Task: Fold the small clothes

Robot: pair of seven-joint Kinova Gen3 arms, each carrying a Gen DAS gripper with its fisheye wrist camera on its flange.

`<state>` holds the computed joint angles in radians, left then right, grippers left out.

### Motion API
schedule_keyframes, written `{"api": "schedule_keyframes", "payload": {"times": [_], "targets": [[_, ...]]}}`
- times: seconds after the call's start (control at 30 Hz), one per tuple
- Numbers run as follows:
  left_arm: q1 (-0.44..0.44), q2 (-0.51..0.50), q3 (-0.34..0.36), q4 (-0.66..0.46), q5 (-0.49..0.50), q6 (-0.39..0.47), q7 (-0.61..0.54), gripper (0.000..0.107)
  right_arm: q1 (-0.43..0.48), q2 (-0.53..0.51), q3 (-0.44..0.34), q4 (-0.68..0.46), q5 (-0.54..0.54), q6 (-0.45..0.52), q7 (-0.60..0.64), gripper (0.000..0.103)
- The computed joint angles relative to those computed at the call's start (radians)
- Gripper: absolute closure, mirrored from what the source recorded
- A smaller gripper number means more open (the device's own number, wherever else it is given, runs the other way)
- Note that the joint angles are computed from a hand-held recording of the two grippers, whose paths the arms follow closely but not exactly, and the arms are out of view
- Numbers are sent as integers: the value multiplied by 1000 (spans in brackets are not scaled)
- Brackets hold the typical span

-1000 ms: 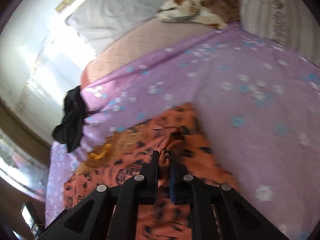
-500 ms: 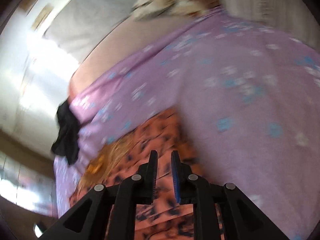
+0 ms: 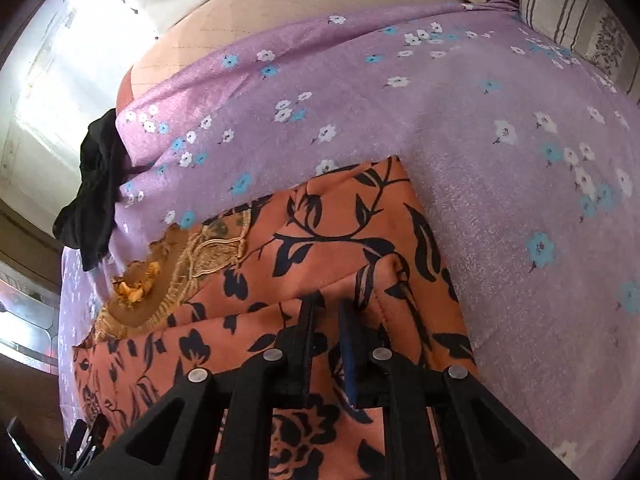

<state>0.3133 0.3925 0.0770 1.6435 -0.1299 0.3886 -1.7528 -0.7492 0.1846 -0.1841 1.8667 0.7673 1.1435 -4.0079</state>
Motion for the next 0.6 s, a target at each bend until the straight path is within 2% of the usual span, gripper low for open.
{"api": "schedule_keyframes", "payload": {"times": [0.1,0.23,0.33,0.6], "targets": [[-29,-22,27,23,28,-25,-24,32,-27,14,-11,-25,35,23,7,86],[-41,-50,41,67,44,-87,-53,32,-63,21,-16,-34,70,8,9,86],[-60,-61,64,83,65,-108,-85,32,-60,49,-21,-72,83,-20,70,86],[-55,-67,72,92,89,-120,-113,32,-73,69,9,-78,51,-133,131,86]]}}
